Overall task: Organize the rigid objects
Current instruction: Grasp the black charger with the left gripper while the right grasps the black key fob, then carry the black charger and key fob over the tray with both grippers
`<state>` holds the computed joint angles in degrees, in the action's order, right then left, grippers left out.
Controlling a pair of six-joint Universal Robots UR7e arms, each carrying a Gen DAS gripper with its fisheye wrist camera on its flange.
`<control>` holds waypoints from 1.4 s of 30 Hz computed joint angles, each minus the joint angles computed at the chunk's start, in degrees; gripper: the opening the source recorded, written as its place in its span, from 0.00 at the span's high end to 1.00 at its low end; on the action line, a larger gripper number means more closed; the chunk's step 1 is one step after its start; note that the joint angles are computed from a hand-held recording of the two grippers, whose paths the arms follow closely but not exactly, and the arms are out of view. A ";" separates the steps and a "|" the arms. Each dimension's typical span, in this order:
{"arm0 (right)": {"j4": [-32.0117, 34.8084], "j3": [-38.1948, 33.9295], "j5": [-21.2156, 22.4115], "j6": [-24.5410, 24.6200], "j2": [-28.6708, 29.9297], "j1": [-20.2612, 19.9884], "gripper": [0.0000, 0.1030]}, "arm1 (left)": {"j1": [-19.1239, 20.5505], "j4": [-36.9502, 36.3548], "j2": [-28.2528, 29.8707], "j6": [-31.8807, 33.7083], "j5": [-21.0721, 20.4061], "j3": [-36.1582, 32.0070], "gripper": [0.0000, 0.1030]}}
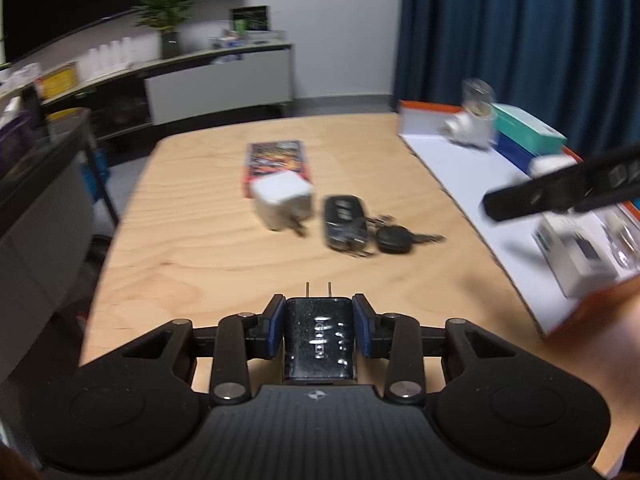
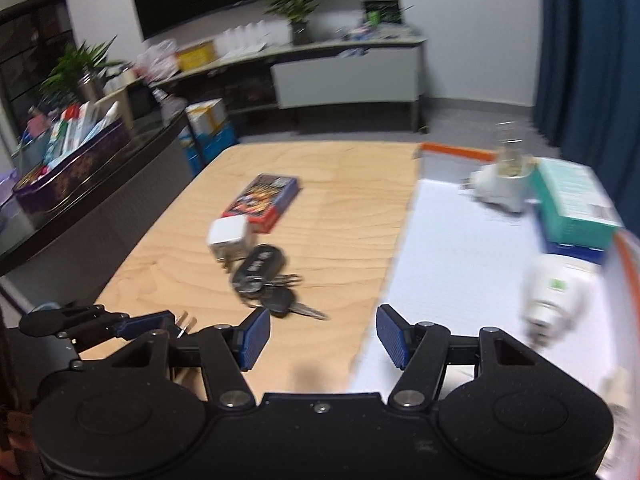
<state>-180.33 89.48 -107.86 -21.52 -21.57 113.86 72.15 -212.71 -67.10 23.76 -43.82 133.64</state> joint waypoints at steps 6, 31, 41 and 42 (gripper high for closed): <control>8.15 -10.94 0.20 0.10 7.45 1.59 0.30 | 0.26 -3.31 -1.09 -3.32 3.13 -0.74 0.65; -1.61 -11.12 -2.28 -10.13 10.19 3.30 0.57 | 0.64 -5.18 -1.56 -5.02 2.58 -1.12 0.65; -11.59 -2.86 -0.21 -8.90 3.14 3.19 0.57 | -3.55 -6.61 -1.17 -3.45 3.87 -1.18 0.65; -12.69 -2.09 -0.13 -8.75 2.46 3.12 0.57 | -4.05 -6.50 -1.17 -3.57 3.67 -1.21 0.65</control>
<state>-193.01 87.39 -107.99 -30.27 -19.11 116.98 68.10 -219.22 -68.26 20.19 -40.15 132.43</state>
